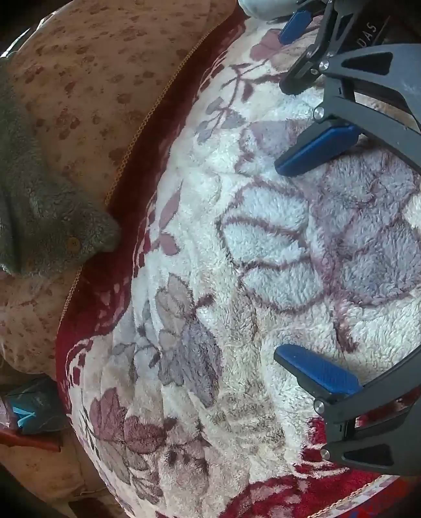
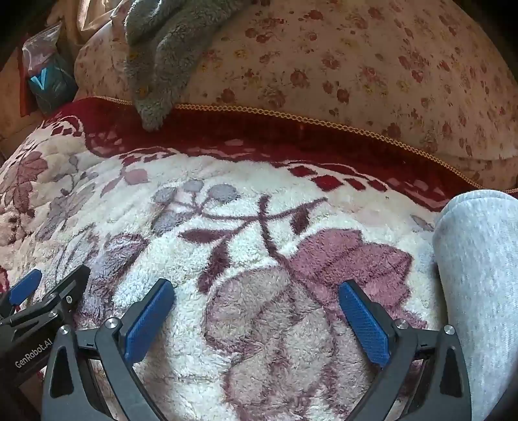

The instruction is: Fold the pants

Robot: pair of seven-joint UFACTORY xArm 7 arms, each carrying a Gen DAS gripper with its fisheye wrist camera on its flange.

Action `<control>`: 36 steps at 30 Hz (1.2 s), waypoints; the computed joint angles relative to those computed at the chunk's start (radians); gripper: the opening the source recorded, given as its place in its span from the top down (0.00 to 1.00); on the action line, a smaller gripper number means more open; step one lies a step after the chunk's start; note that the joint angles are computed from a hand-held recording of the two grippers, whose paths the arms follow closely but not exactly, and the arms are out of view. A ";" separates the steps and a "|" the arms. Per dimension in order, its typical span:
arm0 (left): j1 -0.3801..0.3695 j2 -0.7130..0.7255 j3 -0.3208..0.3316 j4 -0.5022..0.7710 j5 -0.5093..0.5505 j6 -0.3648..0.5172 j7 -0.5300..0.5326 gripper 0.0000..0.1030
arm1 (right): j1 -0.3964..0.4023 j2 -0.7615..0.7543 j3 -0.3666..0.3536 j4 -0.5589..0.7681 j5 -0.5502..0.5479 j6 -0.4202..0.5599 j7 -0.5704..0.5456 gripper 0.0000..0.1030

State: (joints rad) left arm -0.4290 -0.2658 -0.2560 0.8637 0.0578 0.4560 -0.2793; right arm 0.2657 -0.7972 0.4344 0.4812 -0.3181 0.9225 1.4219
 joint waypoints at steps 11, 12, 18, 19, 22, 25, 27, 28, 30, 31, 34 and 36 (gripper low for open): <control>-0.001 -0.006 0.001 -0.017 -0.002 -0.016 0.002 0.00 | -0.002 -0.003 0.003 -0.004 -0.006 -0.011 0.010 0.00; -0.001 -0.007 0.001 -0.018 -0.002 -0.016 0.002 0.00 | -0.002 -0.002 0.003 -0.004 -0.007 -0.011 0.010 0.00; -0.002 -0.011 0.001 -0.020 -0.004 -0.014 0.002 0.00 | -0.002 -0.002 0.002 -0.004 -0.007 -0.011 0.010 0.00; -0.001 -0.008 0.001 -0.021 -0.003 -0.018 0.003 0.00 | -0.002 -0.002 0.002 -0.004 -0.007 -0.011 0.010 0.00; -0.001 -0.008 0.001 -0.022 -0.003 -0.019 0.003 0.00 | -0.002 -0.001 0.003 -0.004 -0.008 -0.011 0.011 0.00; -0.001 -0.008 0.001 -0.022 -0.004 -0.019 0.003 0.00 | -0.002 0.000 0.003 -0.003 -0.008 -0.011 0.012 0.00; -0.001 -0.008 0.001 -0.023 -0.004 -0.020 0.003 0.00 | -0.002 0.000 0.003 -0.003 -0.008 -0.011 0.012 0.00; -0.001 -0.009 0.001 -0.023 -0.004 -0.020 0.003 0.00 | -0.002 0.000 0.003 -0.003 -0.008 -0.011 0.012 0.00; -0.001 -0.008 0.001 -0.023 -0.004 -0.020 0.003 0.00 | -0.002 0.001 0.004 -0.003 -0.008 -0.012 0.013 0.00; -0.001 -0.009 0.001 -0.023 -0.004 -0.020 0.003 0.00 | -0.002 0.001 0.004 -0.003 -0.009 -0.012 0.014 0.00; -0.001 -0.008 0.001 -0.023 -0.004 -0.021 0.003 0.00 | -0.001 0.002 0.004 -0.003 -0.009 -0.012 0.015 0.00; -0.001 -0.009 0.001 -0.024 -0.004 -0.021 0.003 0.00 | -0.001 0.003 0.004 -0.003 -0.009 -0.013 0.016 0.00</control>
State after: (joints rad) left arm -0.4303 -0.2744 -0.2548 0.8400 0.0539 0.4355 -0.2760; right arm 0.2647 -0.7947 0.4389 0.4779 -0.3274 0.9097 1.4376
